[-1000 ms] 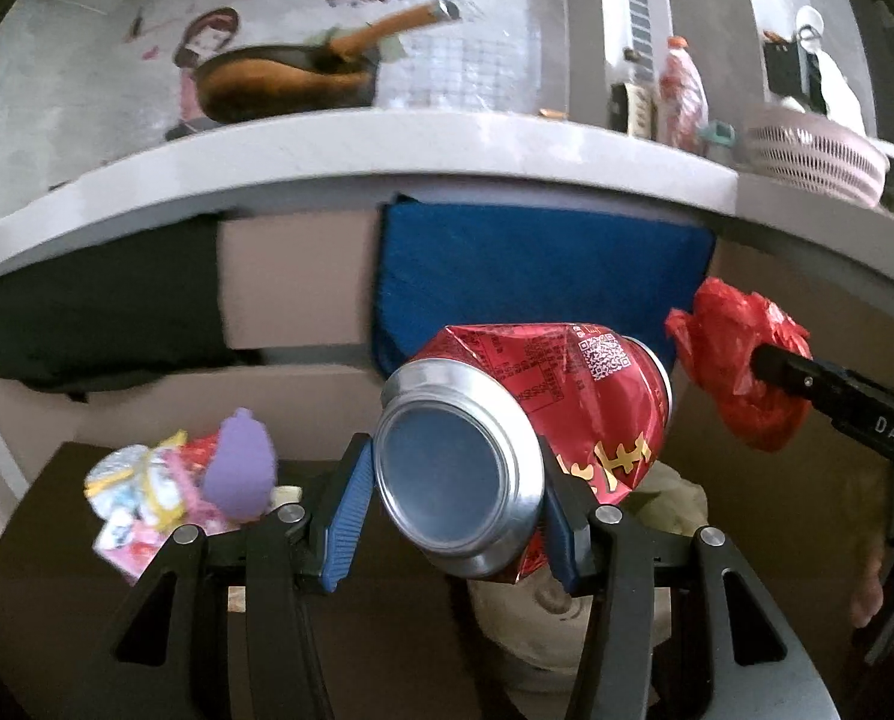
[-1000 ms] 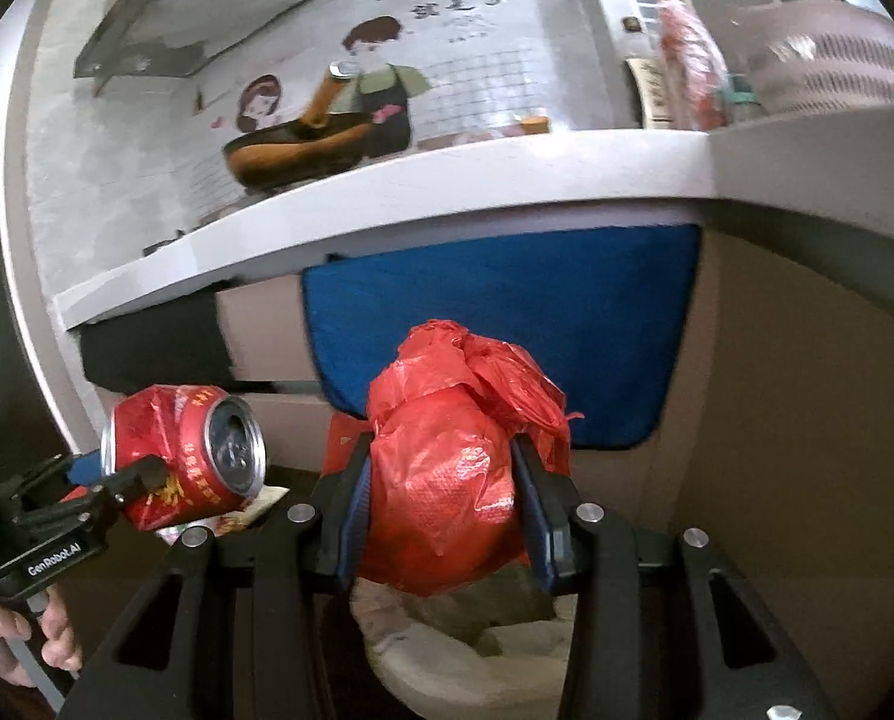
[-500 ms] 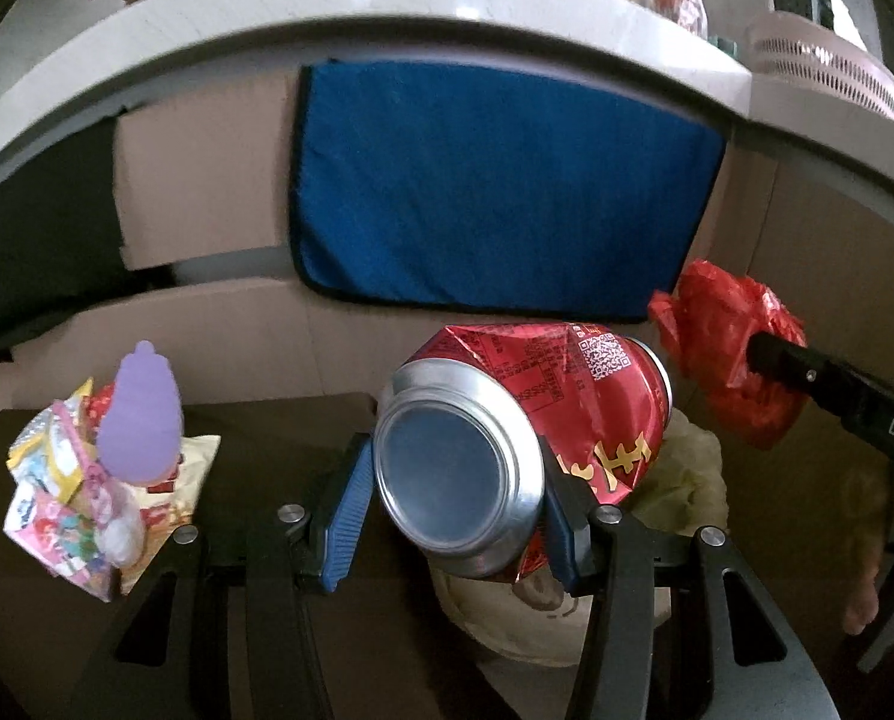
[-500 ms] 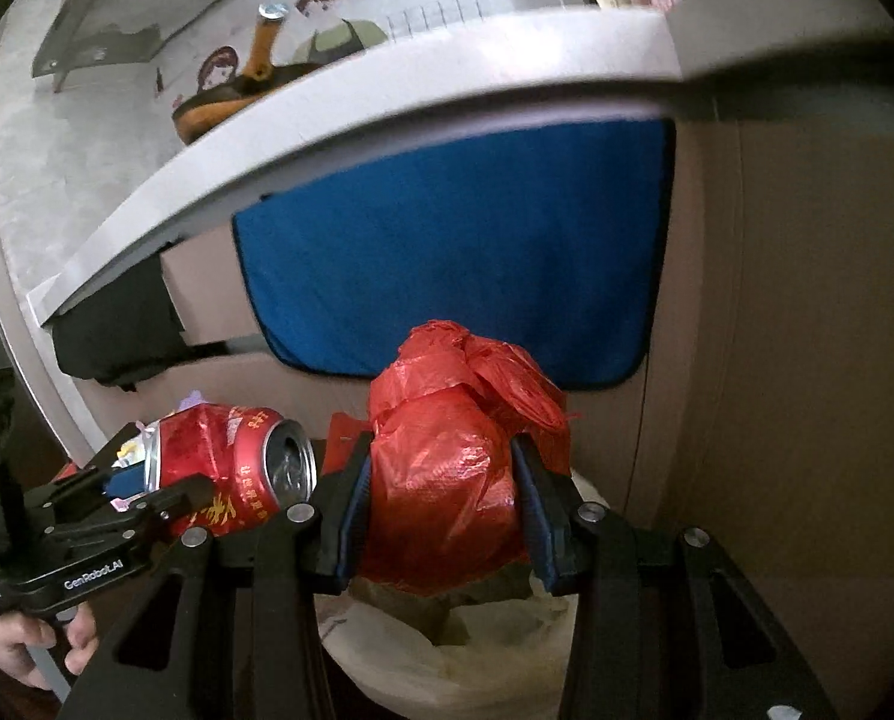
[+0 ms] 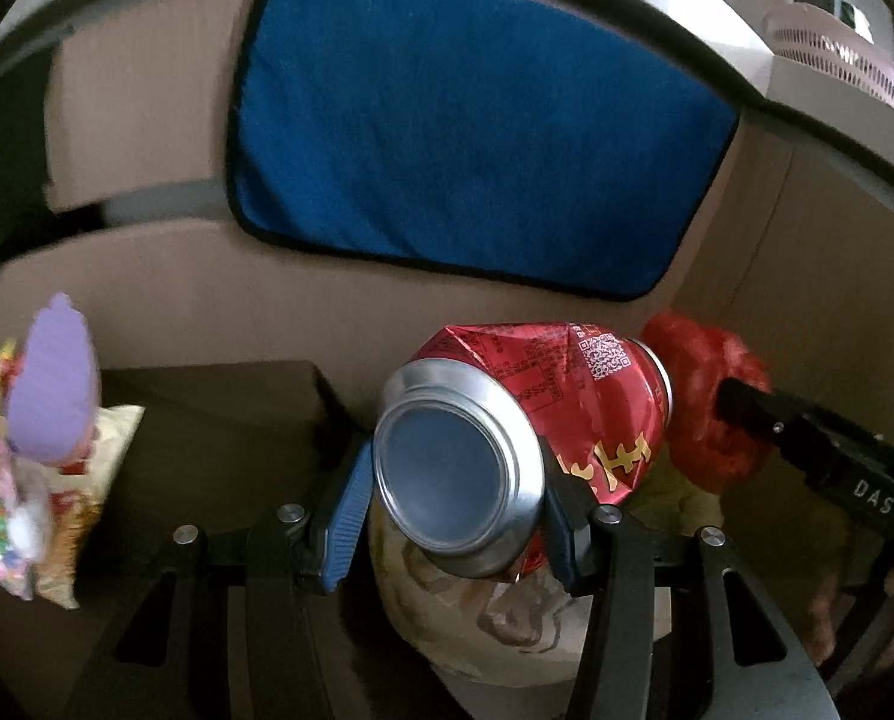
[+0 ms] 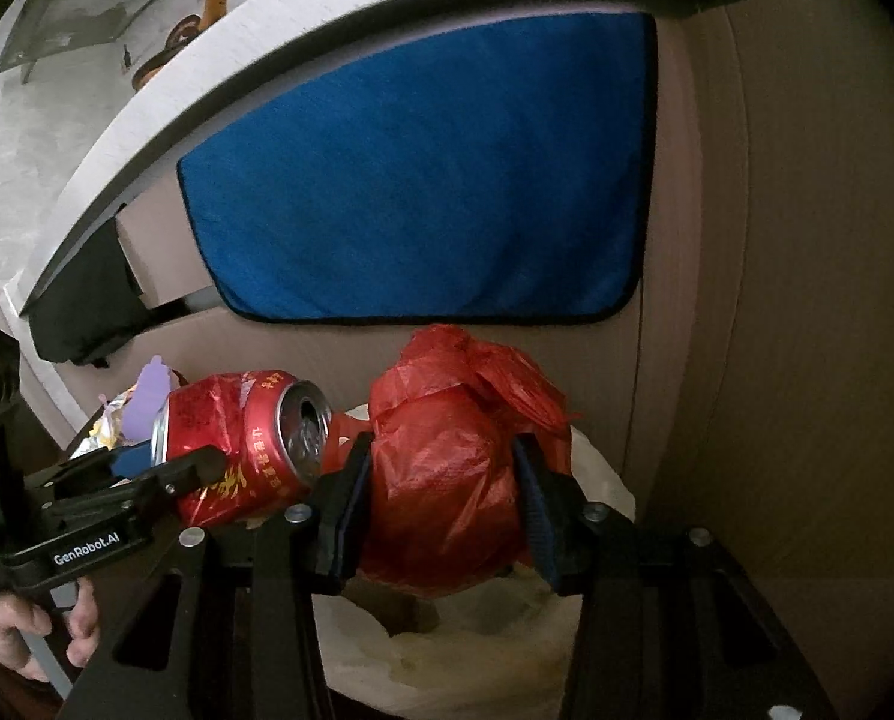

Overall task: Collect trash
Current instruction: 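Carry can and bag over the bin and open both tools to drop them, then grasp the pink tissue pack with the left tool while the right tool reaches the sponge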

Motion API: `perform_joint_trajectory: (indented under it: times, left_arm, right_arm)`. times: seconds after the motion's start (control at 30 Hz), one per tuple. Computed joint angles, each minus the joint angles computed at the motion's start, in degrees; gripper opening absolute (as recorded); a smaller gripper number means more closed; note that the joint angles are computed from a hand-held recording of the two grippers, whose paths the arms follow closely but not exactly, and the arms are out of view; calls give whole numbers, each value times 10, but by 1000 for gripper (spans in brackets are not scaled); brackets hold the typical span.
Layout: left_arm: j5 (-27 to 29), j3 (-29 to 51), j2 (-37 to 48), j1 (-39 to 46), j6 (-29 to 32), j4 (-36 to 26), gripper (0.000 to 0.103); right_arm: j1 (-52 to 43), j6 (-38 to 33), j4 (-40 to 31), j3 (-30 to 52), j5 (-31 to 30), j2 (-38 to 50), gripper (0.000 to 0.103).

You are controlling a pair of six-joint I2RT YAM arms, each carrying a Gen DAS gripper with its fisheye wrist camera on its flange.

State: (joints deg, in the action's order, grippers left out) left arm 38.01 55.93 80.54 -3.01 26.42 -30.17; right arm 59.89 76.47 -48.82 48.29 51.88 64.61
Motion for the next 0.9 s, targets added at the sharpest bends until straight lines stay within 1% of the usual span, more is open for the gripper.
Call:
perform_joint_trajectory:
  times: [0.03, 0.07, 0.1, 0.17, 0.23, 0.3, 0.4, 0.47, 0.53, 0.6, 0.77, 0.9]
  left_arm:
    - [7, 9, 14, 0, 8, -10, 51]
    - [16, 28, 36, 0, 18, -33, 51]
    - [30, 50, 62, 3, 28, -63, 51]
    - [48, 80, 93, 11, 38, -104, 51]
    - [55, 95, 106, 17, 37, -119, 53]
    - [57, 90, 99, 21, 33, -108, 55]
    - [67, 81, 81, 31, 30, -95, 59]
    - [86, 68, 64, 42, 7, -64, 61]
    - [103, 54, 47, 52, -14, -37, 61]
    - [111, 55, 42, 59, -24, -31, 61]
    - [84, 74, 43, 77, 0, -65, 61]
    - [63, 57, 34, 120, 29, -49, 61]
  right_arm:
    - [-8, -12, 17, -6, -6, -3, 48]
    - [-18, -27, 49, -25, -18, -16, 48]
    - [-24, -34, 65, -36, -25, -25, 48]
    - [-32, -46, 106, -62, -39, -44, 49]
    - [-29, -41, 113, -68, -35, -44, 52]
    - [-17, -15, 82, -51, -12, -24, 54]
    - [-4, 8, 48, -31, 13, -6, 54]
    - [2, 17, 33, -21, 19, 0, 54]
    - [9, 38, 1, -3, 32, 16, 54]
    - [21, 61, -28, 8, 43, 25, 54]
    - [38, 94, -80, 38, 56, 39, 54]
    - [50, 112, -106, 50, 60, 44, 54]
